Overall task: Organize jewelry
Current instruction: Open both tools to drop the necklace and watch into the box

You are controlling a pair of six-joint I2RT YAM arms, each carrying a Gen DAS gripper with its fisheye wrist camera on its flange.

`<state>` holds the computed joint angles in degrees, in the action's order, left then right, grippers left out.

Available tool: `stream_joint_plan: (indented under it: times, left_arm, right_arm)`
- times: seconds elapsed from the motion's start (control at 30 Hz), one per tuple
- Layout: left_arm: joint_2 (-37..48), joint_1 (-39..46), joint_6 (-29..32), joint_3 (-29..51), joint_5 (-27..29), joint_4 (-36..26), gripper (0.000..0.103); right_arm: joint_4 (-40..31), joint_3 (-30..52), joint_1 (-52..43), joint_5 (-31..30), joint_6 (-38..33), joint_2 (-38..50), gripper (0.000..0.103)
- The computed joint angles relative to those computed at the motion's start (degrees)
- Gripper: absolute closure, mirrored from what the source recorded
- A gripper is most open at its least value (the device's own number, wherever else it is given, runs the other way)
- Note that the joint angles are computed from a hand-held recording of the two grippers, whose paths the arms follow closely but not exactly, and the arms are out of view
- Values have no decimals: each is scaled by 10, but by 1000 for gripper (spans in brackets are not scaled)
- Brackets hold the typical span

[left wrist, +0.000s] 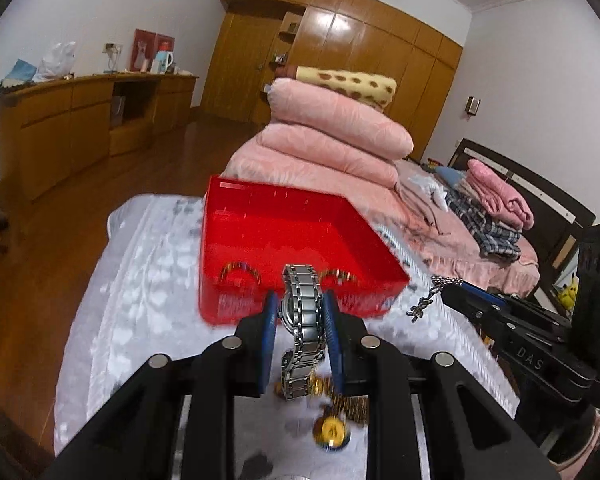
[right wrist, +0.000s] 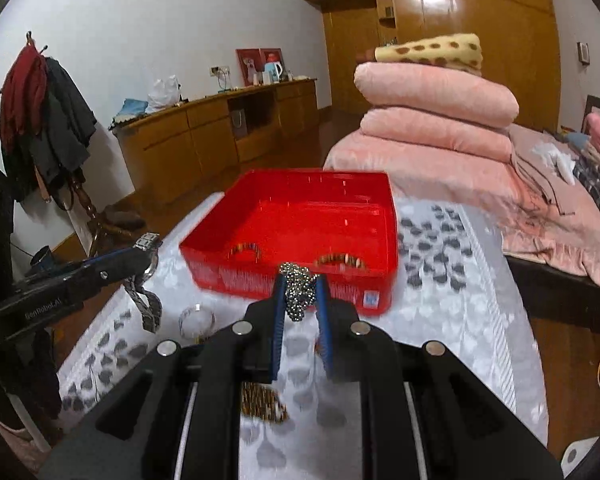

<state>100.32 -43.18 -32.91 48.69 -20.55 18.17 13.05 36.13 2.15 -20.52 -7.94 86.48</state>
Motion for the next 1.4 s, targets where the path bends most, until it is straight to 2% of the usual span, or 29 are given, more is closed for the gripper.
stream_joint_plan:
  times: [0.27,0.57,0.8,0.9,0.97,1.0,1.07,1.1,1.13,1.27,1.3,1.33,1.4]
  left_arm:
    - [45,48,36,102,18,-25,80]
    - [180,101,42,250,69,-99,80]
    - [222,114,35,281,86,-114,80]
    - [230,116,35,295,86,-128,78]
    - [226,115,34,291,78,-127,65]
    - [218,114,33,281,73,-121,62]
    - [206,113,32,272,66,-117,54]
    - [194,111,32,261,60,-114,51]
    - [183,109,32,250,52,-111,45]
    - [131,92,38,188,13,-83,25]
    - [121,87,38,175,3,-78,23]
    - [110,81,39,160,-8,-71,19]
    - [85,65,43,125,-32,-54,14]
  right_arm:
    - [-29,117,11,-1,9,67,89]
    - [-77,261,25,6,21,217,89]
    - [-101,311,33,6,25,275,89]
    - [-104,318,34,11,28,283,85]
    - [-101,316,34,16,30,283,73]
    - [-92,307,33,20,34,277,68]
    - [-91,304,30,20,37,271,68]
    - [-83,294,26,18,39,263,62]
    - [-76,284,25,20,42,256,51]
    - [-35,225,14,34,43,215,31]
    - [-27,206,10,34,45,202,21]
    - [-18,187,6,36,47,190,16]
    - [-4,150,-3,37,48,166,14]
